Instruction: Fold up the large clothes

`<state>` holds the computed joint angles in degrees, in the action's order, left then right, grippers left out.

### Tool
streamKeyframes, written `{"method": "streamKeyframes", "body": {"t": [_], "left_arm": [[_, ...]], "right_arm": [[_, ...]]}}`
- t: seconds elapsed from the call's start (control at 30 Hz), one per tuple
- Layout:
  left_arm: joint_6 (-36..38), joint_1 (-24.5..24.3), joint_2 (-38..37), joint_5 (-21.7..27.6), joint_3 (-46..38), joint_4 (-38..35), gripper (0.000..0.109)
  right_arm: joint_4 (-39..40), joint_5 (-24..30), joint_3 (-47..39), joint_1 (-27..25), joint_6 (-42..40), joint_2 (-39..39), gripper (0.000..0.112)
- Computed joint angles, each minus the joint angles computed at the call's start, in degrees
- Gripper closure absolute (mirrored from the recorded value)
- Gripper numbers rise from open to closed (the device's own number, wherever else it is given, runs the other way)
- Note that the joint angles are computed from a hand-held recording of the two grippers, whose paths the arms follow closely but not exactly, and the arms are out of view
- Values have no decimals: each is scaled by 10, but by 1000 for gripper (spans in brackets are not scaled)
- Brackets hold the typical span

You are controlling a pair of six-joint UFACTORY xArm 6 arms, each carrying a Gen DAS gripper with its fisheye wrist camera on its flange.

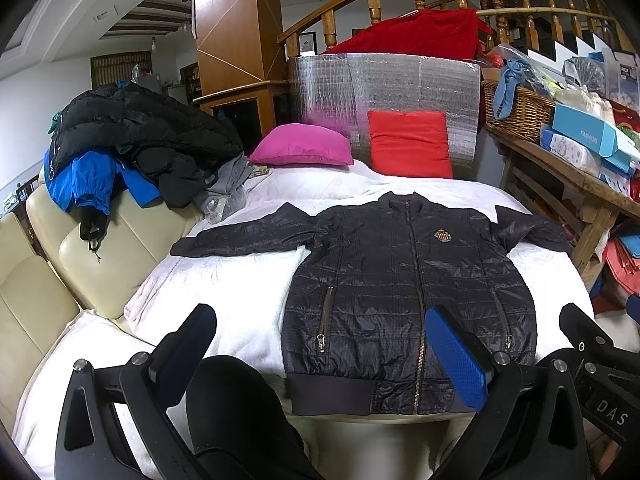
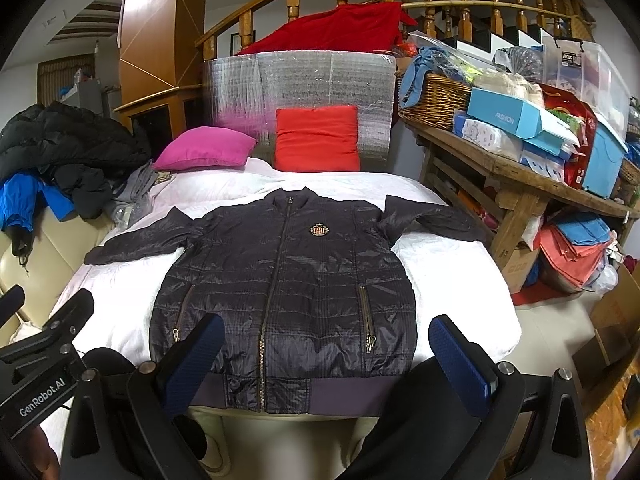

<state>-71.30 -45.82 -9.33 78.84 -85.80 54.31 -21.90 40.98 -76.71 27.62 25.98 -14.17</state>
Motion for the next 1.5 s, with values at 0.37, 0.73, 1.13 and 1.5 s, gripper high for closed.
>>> {"method": "streamKeyframes", "body": {"t": [0.37,0.73,1.13,1.5], "left_arm": [[2,4,1,0,-1,-2,6],[1,8,-1,1,3,-6,6],[86,104,46,-85,-21,-118,6],[304,250,473,-16,-466,-280,6]], "right_arm": [[9,-1,-5,0,-6,7,9],[16,-4,-6,-2,-10,11,9],[133,-61,-46,-67,-88,72,9],[388,-40,-430,-243,-144,440,9]]}}
